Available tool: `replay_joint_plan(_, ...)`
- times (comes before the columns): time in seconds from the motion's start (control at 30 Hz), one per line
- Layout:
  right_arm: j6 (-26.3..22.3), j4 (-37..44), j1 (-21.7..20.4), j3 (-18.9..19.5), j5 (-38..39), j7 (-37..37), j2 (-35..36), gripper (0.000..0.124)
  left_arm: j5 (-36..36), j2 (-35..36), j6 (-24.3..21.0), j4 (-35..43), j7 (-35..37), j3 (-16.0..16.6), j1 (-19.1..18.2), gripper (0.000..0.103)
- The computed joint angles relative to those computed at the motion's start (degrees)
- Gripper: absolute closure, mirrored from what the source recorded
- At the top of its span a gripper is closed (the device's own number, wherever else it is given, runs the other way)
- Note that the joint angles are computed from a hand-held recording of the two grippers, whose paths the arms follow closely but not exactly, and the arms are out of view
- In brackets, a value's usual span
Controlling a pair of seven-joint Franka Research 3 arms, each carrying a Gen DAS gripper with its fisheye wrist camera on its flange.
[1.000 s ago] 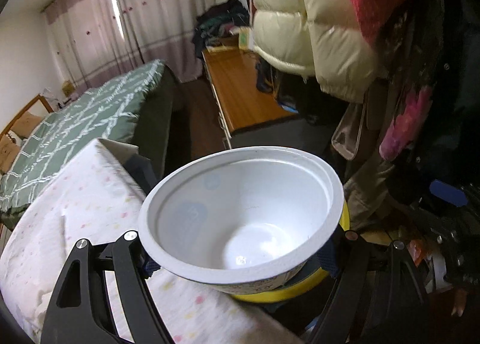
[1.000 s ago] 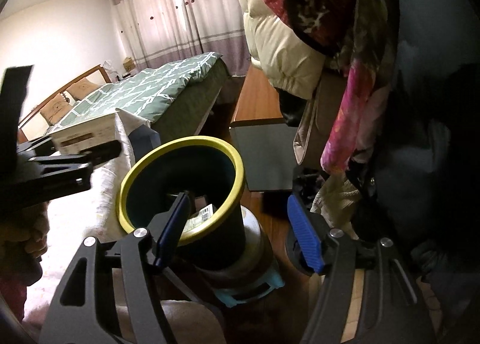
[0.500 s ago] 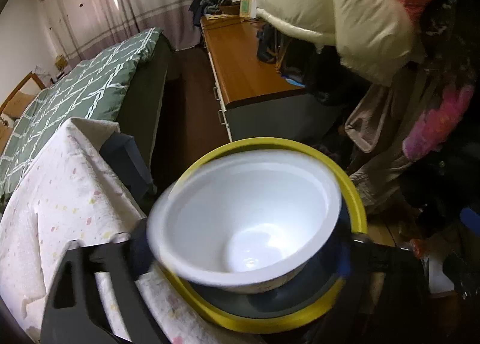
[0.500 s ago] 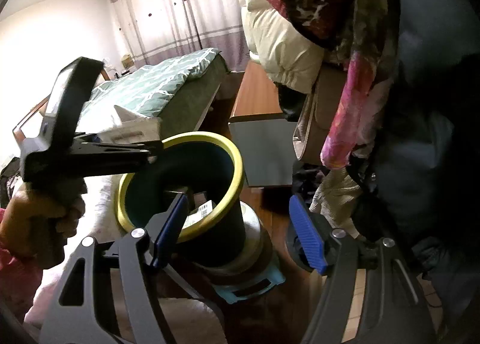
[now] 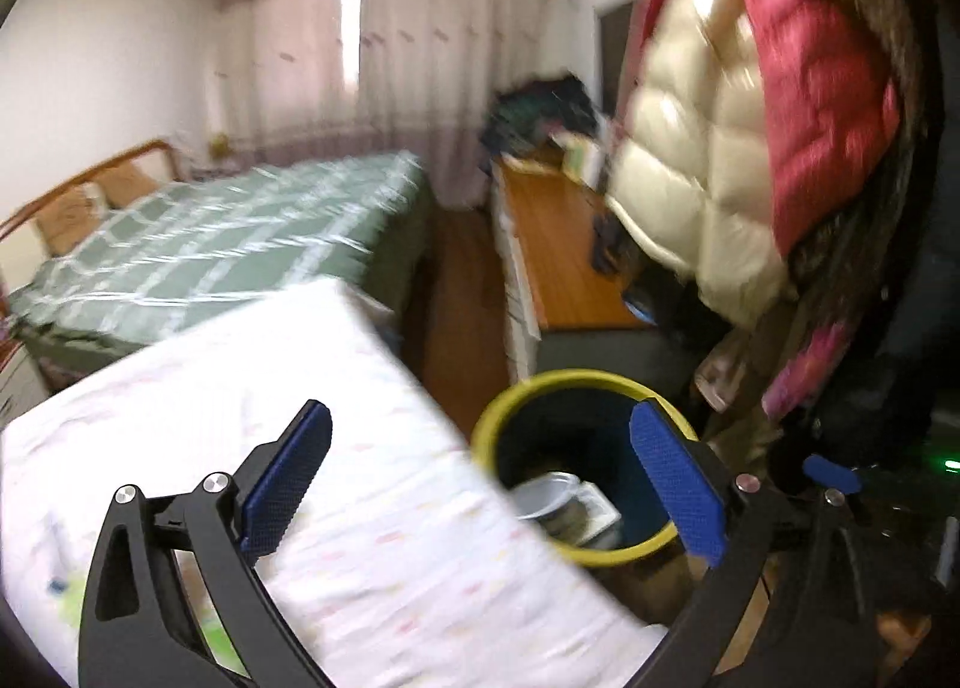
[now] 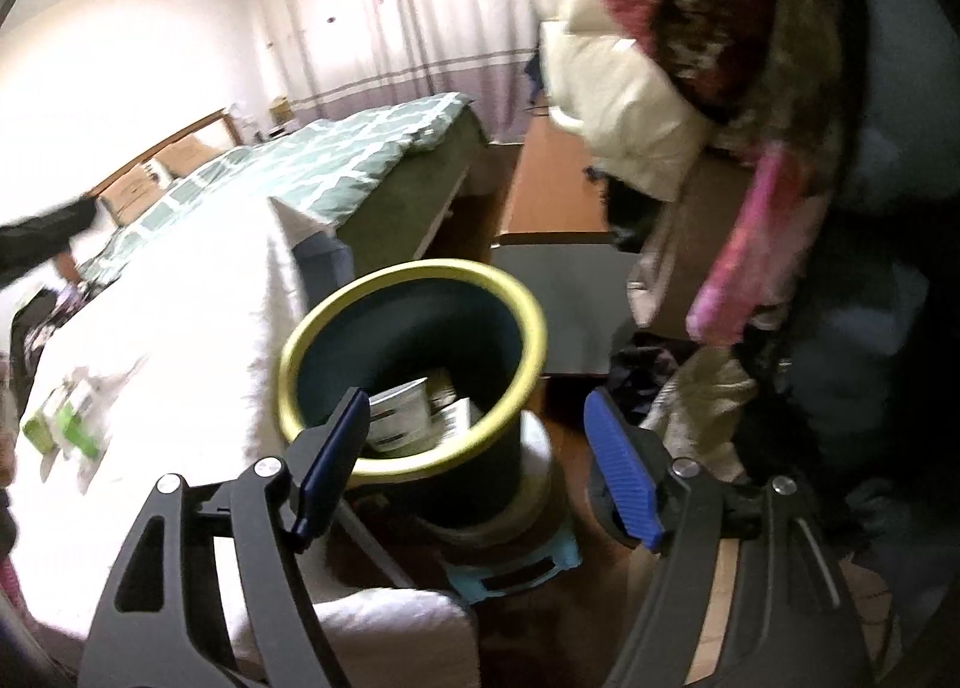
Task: Collect trash
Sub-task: 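Reach the right tool to the white tissue and grasp it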
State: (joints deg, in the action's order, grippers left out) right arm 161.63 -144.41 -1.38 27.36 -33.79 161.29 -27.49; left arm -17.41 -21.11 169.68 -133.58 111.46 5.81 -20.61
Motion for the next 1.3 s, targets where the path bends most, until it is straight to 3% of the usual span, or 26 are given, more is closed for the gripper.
replay_joint_plan(0.23, 1.94, 8.83, 4.11, 1.15, -3.43, -2.33, 10.13, 0.053, 9.89, -17.3, 2.38, -13.43, -10.81, -2.59, 18.6, 0.005)
replay_joint_plan(0.3, 1.81, 12.6, 5.89, 1.54, -5.58, -2.54, 13.82, 0.052, 12.05, -20.93, 1.81, -16.07, -13.21, -2.16, 23.23, 0.005)
replay_joint_plan(0.37, 2.12, 16.34, 8.28, 1.33, -6.46, -3.78, 17.63, 0.051, 13.46, -23.45, 0.56, -17.69, -14.71, -0.39, 25.54, 0.005)
replay_joint_plan(0.57, 1.99, 30.27, 15.49, 1.39, -11.14, -9.04, 30.97, 0.042, 15.97, -27.43, -2.77, -19.98, -14.02, 8.76, 24.8, 0.005)
replay_joint_plan(0.7, 0.46, 40.21, 18.87, 1.81, -6.63, -22.35, 40.54, 0.036, 15.68, -28.4, -3.7, -20.49, -11.67, 12.93, 23.45, 0.005)
replay_joint_plan(0.77, -3.6, 45.76, 20.78, 1.51, -4.76, -27.33, 45.0, 0.035, 15.07, -28.89, -3.62, -21.21, -10.62, 14.47, 23.13, 0.005)
replay_joint_plan(1.0, -9.69, 55.17, 25.66, -1.45, 1.03, -37.08, 52.75, 0.035, 12.85, -26.18, -2.4, -21.39, -10.42, 15.16, 22.57, 0.005)
replay_joint_plan(1.13, -10.14, 57.15, 28.28, -4.47, 2.78, -38.92, 53.99, 0.035, 11.85, -23.96, -2.23, -20.63, -9.85, 15.63, 21.87, 0.005)
replay_joint_plan(1.3, -8.76, 58.41, 28.11, -5.57, 10.03, -43.08, 54.01, 0.035, 10.38, -21.71, -1.78, -19.95, -8.82, 16.24, 20.73, 0.005)
